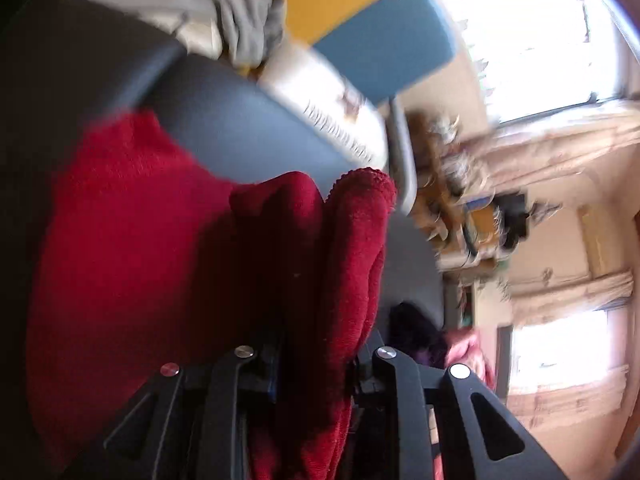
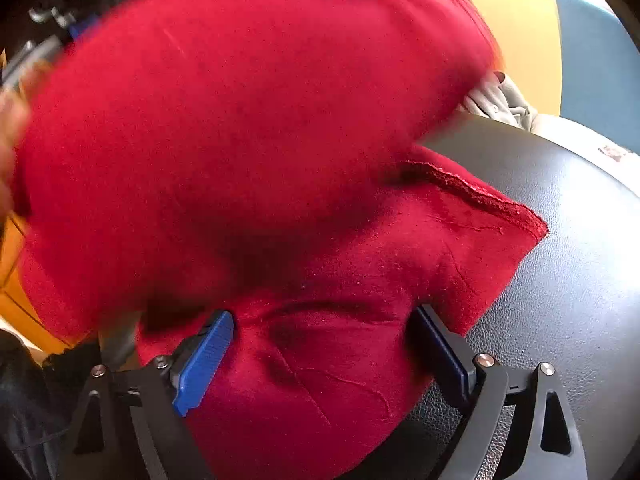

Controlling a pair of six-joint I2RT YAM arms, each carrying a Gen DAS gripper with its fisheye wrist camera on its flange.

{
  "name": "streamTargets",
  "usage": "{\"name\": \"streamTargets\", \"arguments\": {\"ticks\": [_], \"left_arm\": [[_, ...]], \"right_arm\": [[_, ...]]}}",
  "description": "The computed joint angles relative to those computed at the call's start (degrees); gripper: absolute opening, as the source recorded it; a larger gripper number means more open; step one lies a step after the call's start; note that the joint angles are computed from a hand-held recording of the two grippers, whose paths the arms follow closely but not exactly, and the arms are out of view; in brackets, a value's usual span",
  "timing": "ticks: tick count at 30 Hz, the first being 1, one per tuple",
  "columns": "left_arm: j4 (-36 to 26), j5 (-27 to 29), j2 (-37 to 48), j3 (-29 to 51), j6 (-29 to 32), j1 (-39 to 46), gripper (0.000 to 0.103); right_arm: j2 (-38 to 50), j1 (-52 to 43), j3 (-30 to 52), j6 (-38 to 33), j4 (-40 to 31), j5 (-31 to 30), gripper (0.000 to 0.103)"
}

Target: Fold clothes

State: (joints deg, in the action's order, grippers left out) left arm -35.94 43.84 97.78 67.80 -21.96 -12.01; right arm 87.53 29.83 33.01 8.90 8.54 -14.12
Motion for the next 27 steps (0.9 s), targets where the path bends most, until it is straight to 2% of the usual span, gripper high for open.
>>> {"name": "streamTargets", "arguments": {"ticks": [3, 10, 13, 18, 21, 25, 27], "left_arm": [[-0.64, 0.89, 2.85, 1.11, -2.53, -0.49, 0.027], [-12.65, 0.88, 0.71, 8.24, 0.15, -0.34, 0.033], [-17.59, 1.55, 0.15, 11.45, 1.59, -1.14, 0.036], [-22.27, 4.51, 1.57, 15.7, 2.9, -2.93, 0.038], [-25.28, 8.79, 3.51, 19.24, 4.84, -4.08, 0.039], [-27.3, 6.88, 3.95, 24.28, 8.38, -6.32, 0.039], [-27.11, 6.6, 2.92, 24.56, 11.28, -5.32, 0.039]], "right_arm": [[0.13, -0.34, 0.22, -0.78, -0.17, -0.37, 0.093], [-4.14, -2.84, -0.81, -2.23, -3.14, -3.07, 0.091], [-7.93, -3.18, -2.1, -1.71, -5.03, -1.59, 0.091], [-16.28, -3.56, -5.09, -0.09, -10.69, 1.03, 0.091], [-22.66, -2.84, -7.38, 2.16, -15.26, 3.01, 0.092], [-32.01, -0.36, -9.85, 6.78, -22.83, 7.27, 0.092], [-41.14, 7.15, -11.52, 14.12, -29.77, 13.11, 0.092]]}}
